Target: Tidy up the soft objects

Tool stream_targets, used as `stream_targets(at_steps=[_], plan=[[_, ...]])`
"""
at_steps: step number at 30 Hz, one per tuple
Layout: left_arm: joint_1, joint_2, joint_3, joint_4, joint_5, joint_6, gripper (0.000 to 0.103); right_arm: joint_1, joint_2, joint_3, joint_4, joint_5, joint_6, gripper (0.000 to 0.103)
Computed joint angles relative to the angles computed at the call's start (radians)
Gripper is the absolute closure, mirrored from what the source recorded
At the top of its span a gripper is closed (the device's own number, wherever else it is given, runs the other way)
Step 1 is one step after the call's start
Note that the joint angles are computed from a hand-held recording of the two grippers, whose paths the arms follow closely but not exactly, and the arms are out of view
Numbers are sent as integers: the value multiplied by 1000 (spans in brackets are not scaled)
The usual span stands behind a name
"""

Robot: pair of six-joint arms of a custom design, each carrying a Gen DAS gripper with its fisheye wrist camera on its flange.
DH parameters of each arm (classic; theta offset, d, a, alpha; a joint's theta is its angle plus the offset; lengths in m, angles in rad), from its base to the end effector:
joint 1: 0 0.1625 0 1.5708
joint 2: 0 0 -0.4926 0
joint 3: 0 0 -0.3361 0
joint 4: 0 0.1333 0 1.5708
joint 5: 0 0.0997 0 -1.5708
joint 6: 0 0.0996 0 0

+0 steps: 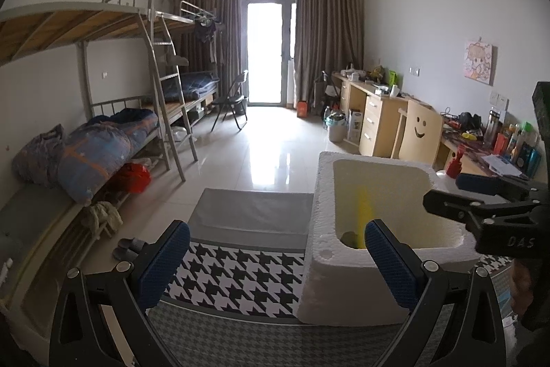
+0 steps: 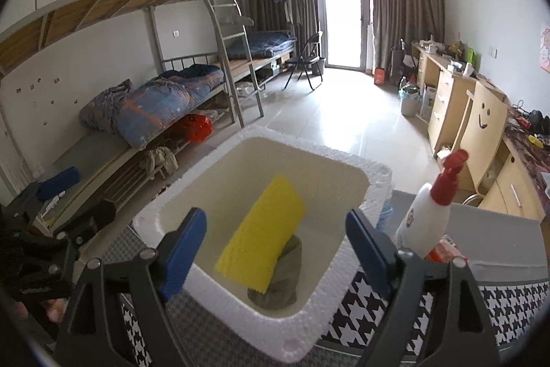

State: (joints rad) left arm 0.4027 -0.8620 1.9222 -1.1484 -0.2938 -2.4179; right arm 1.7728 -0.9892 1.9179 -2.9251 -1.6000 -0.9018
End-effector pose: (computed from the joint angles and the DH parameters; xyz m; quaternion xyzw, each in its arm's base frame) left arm -0.3382 -0.3926 0.1414 -0.0201 0.7158 -0.5483 0.4320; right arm 0.2489 -0.5654 0.2554 0.5098 -0.8339 0.1935 0.0858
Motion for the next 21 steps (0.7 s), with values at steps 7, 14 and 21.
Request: stream_targets(at_steps=[7, 14, 21], plan=[[-22, 14, -14, 30, 0, -27, 1, -10, -37, 31, -19, 33, -10, 17], [-37, 27, -23, 31, 3, -21, 1, -17, -73, 60, -43, 62, -19, 17], [-52, 36, -32, 58, 5, -47, 1, -33, -105, 94, -55, 88, -34, 17]])
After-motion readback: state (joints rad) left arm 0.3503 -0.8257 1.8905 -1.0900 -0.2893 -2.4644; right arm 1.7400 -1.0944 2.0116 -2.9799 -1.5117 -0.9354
